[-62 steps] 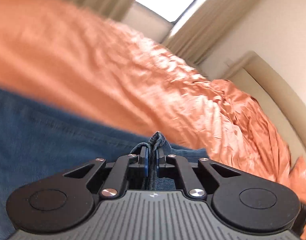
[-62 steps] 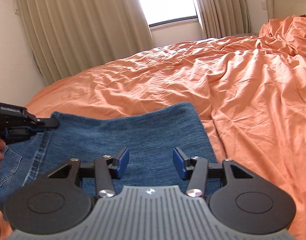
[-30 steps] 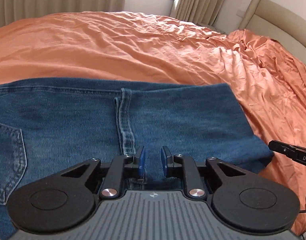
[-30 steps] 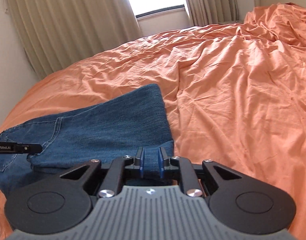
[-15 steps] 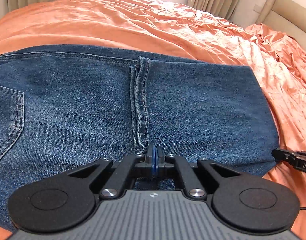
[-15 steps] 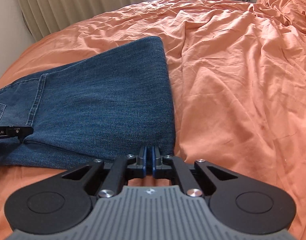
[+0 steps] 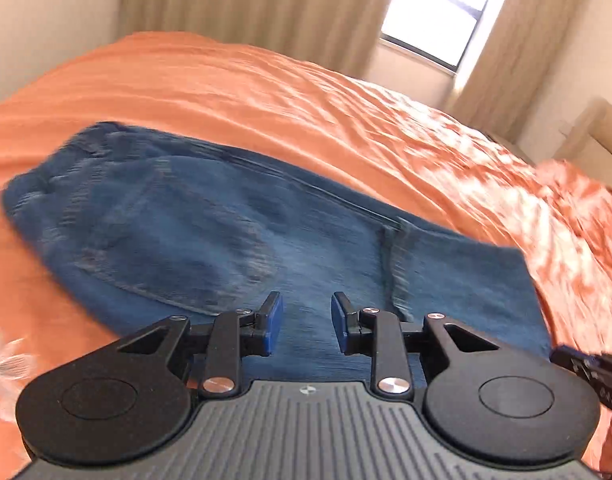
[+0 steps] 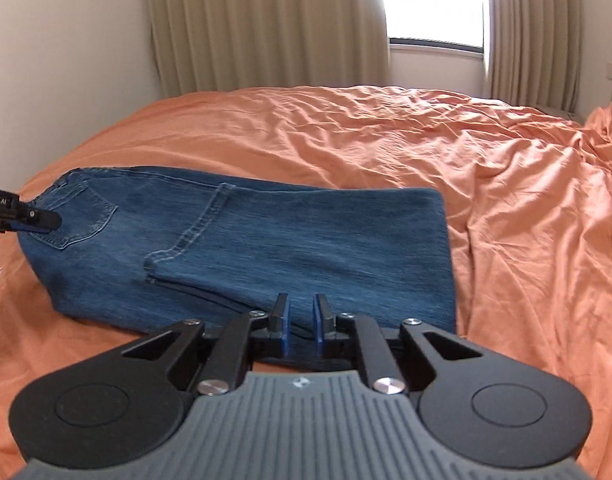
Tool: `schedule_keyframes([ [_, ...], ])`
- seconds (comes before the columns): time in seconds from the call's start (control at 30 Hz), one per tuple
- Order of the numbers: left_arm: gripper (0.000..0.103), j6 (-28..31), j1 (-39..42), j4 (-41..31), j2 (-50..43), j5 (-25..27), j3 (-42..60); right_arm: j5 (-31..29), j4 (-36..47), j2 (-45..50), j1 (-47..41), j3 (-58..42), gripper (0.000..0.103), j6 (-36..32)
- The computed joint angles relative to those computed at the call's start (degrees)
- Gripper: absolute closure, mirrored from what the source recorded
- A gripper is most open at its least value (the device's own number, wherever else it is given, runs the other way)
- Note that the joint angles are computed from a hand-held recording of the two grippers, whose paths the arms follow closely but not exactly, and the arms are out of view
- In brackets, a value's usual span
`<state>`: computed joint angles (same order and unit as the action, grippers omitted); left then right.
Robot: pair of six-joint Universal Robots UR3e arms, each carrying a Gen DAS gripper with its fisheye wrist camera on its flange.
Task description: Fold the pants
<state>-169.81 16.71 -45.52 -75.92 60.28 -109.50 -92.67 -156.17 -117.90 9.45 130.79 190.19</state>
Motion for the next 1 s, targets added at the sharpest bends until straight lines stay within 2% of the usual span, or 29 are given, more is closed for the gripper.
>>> schedule_keyframes([
  [0.07, 0.070, -1.0, 5.6, -0.8, 2.0, -0.5, -1.1, -2.5, 0.7, 5.1, 4.0, -4.7, 0.096, -0.2],
  [0.2, 0.070, -6.1, 19.7, -2.5, 3.4, -9.7, -3.9, -5.8, 2.5, 13.7, 9.1, -13.9, 0.096, -2.4],
  [0.27, 0.069, -7.0, 24.4, -3.4, 0.8, -13.0, -2.6, -5.4, 4.0, 17.6, 9.7, -18.6, 0.096, -3.6],
  [0.37, 0.061, -9.6, 28.2, -1.1, -5.6, -15.2, -0.3, -3.6, 6.3, 23.5, 9.4, -25.3, 0.094, -4.3],
  [0.57, 0.049, -18.5, 31.0, 10.6, -21.6, -21.4, 3.1, 1.0, 9.8, 35.2, 7.9, -37.3, 0.092, -3.9],
  [0.63, 0.045, -21.3, 29.6, 14.9, -26.7, -20.6, 5.2, 1.6, 11.1, 38.8, 7.5, -40.9, 0.092, -3.8],
  [0.73, 0.045, -22.7, 27.3, 16.8, -33.2, -19.0, 9.6, 2.0, 12.9, 44.4, 7.0, -46.5, 0.092, -3.9],
  [0.83, 0.041, -25.1, 25.7, 21.9, -38.3, -18.6, 11.7, 2.1, 14.7, 49.4, 6.6, -51.6, 0.092, -3.9],
  [1.0, 0.041, -23.8, 22.9, 23.7, -42.2, -16.2, 15.6, 3.8, 16.7, 55.7, 5.5, -57.3, 0.092, -2.4],
])
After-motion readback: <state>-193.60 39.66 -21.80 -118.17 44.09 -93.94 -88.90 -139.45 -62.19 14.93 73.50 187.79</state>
